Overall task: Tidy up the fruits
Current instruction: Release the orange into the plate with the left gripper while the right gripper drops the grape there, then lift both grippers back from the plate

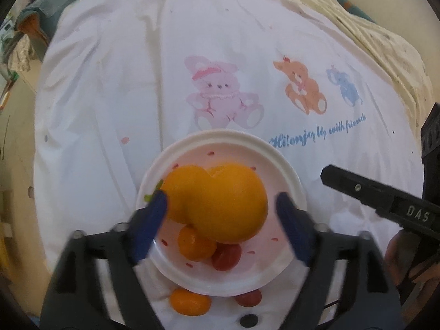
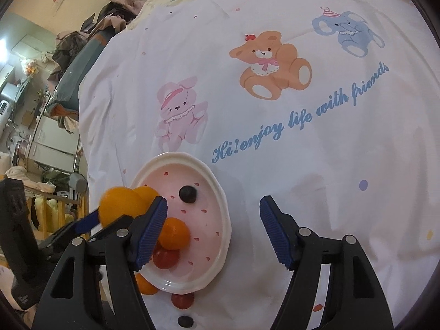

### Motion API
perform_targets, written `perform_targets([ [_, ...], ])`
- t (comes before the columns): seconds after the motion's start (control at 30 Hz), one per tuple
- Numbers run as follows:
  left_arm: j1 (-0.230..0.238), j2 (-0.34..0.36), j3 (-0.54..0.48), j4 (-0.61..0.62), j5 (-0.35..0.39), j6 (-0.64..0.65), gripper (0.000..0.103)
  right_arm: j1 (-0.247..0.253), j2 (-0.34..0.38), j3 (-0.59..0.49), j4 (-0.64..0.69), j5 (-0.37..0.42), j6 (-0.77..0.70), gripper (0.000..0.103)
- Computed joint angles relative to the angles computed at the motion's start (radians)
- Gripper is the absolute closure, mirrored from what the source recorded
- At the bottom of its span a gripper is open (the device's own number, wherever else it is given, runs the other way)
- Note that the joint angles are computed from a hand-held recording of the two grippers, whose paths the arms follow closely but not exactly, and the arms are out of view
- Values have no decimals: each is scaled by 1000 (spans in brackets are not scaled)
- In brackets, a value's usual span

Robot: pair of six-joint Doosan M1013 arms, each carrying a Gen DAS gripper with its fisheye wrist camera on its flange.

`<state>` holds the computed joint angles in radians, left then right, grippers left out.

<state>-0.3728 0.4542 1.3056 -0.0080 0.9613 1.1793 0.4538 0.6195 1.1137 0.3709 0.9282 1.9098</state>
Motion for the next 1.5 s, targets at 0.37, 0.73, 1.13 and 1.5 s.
perform_targets([
  [0.37, 6, -13, 12, 43, -13, -41, 17, 0, -4, 3, -25, -7, 27, 30],
  [0.73, 10, -32, 31, 71, -23, -77, 17, 6, -16, 13, -59, -21, 35, 23],
  [1.13, -16, -126, 97, 196, -44, -173, 17, 34, -80, 51, -95, -41, 28, 22],
  [1.5, -31, -211, 199, 186, -42, -215, 17, 78, -180, 173, -106, -102, 6, 22],
])
